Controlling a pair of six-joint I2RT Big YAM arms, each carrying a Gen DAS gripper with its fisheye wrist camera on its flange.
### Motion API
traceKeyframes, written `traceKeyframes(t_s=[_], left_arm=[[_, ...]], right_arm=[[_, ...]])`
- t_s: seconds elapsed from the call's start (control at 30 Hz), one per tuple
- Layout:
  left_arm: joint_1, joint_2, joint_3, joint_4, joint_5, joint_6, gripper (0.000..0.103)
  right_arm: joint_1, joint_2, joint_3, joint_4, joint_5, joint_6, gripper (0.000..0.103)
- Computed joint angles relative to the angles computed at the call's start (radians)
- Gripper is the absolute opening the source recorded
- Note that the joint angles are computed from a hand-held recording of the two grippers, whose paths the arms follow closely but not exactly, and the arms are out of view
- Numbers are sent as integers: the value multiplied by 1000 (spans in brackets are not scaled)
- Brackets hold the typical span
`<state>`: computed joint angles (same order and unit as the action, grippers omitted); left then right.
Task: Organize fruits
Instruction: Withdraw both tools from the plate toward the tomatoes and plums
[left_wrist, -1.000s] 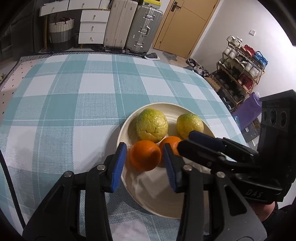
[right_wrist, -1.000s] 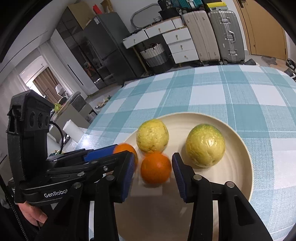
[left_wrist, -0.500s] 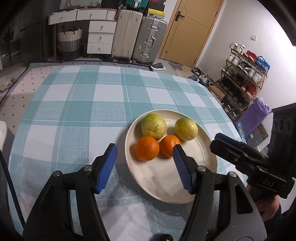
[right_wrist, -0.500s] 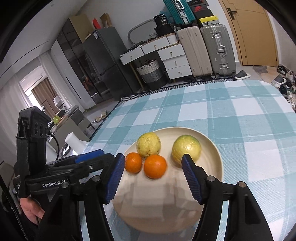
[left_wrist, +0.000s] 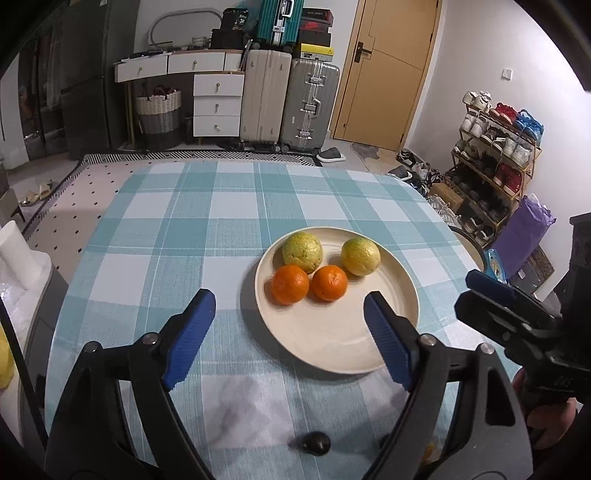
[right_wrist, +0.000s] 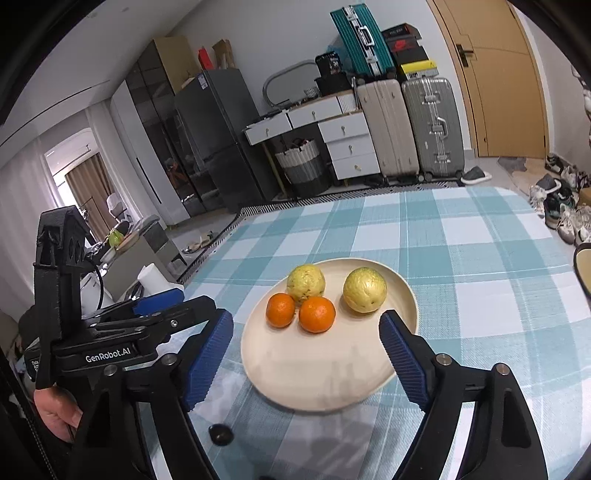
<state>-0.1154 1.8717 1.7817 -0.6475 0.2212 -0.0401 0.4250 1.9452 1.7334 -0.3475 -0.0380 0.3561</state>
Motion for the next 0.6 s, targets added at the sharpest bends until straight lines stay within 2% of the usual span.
traceKeyframes(t_s=[0.1, 0.2, 0.33, 0.4, 0.6], left_arm=[[-2, -41, -54, 17, -9, -2, 83], [-5, -75, -102, 35, -23, -10, 89], [-11, -133, -186, 85, -50, -18, 102], [-13, -162, -226, 106, -51, -17, 102], [-18, -204, -281, 95, -52, -11, 102]], right_arm=[[8, -34, -47, 25, 14, -4, 89], [20, -68, -93, 45, 34, -8, 93], [34, -111, -152, 76, 63, -10, 98], [40, -127, -175, 87, 69, -11, 99], [59, -174, -245, 112, 91, -10, 101]])
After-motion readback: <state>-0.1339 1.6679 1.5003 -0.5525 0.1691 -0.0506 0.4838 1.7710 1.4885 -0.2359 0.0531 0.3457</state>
